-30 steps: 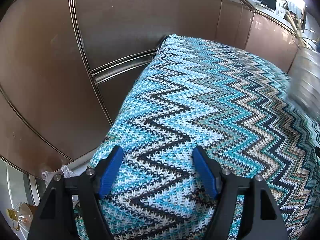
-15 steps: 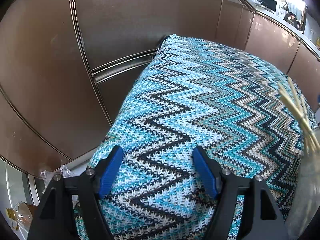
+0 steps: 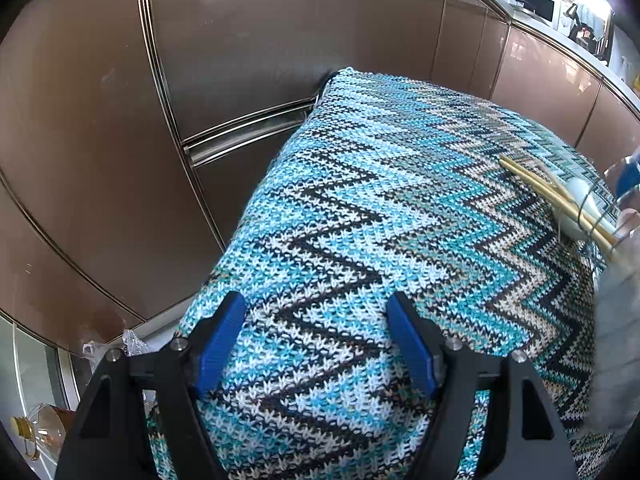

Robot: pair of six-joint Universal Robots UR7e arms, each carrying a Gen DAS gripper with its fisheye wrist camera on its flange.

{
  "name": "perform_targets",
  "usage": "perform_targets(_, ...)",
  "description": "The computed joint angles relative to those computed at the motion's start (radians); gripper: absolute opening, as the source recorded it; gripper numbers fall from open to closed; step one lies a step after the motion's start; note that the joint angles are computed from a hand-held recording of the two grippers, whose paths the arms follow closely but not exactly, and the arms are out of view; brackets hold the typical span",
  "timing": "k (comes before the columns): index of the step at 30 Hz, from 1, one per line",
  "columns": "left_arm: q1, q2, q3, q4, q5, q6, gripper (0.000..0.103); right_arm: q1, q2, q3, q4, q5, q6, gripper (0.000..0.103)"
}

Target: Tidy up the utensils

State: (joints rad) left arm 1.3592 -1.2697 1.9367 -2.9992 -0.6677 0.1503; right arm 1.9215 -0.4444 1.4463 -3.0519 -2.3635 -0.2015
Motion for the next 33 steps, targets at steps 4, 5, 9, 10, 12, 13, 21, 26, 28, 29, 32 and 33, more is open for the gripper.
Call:
perform_targets(4,0.001,0.0,-0.001,0.0,-0.001,0.0,0.072,0.001,0.0,0.001,-0.001,0.0,0.001,0.103)
perform_targets(5,0.002,0.0,-0.001,0.0,-0.004,-0.001,0.072,0.001,0.001,-0.001,0.001,-0.001,0.001,0.103)
perform_targets(9,0.001,-0.002,0.001,-0.001,-0.002,-0.002,0.072,0.001,-0.002,0.0,0.003,-0.001,0.0,0.103)
perform_targets(10,0.0,-0.003,0.001,-0.001,-0.003,-0.003,0.072,0.001,-0.002,0.0,0.003,-0.001,0.0,0.103)
perform_targets(12,0.002,-0.004,0.002,-0.002,-0.005,-0.005,0.072,0.0,-0.001,0.0,0.003,-0.001,0.0,0.103)
perform_targets(13,0.002,-0.005,0.003,-0.003,-0.005,-0.005,0.072,0.0,-0.002,0.001,0.002,0.0,0.0,0.103)
perform_targets(21,0.003,-0.009,0.006,-0.002,-0.01,-0.007,0.072,0.0,-0.002,0.001,0.003,0.0,0.0,0.103)
perform_targets(26,0.002,-0.013,0.009,-0.001,-0.014,-0.012,0.072,0.0,-0.002,0.001,0.003,0.0,0.0,0.103)
perform_targets(28,0.003,-0.013,0.007,-0.001,-0.015,-0.011,0.072,0.0,-0.001,0.0,0.003,-0.001,0.0,0.103)
perform_targets(29,0.003,-0.015,0.008,0.0,-0.016,-0.012,0.072,0.0,-0.002,0.001,0.003,-0.001,0.0,0.103)
perform_targets(32,0.003,-0.013,0.008,0.0,-0.015,-0.012,0.072,0.001,-0.001,0.0,0.003,-0.001,0.001,0.103)
perform_targets(33,0.003,-0.013,0.007,0.0,-0.015,-0.011,0.072,0.0,-0.002,0.001,0.003,-0.001,0.0,0.103)
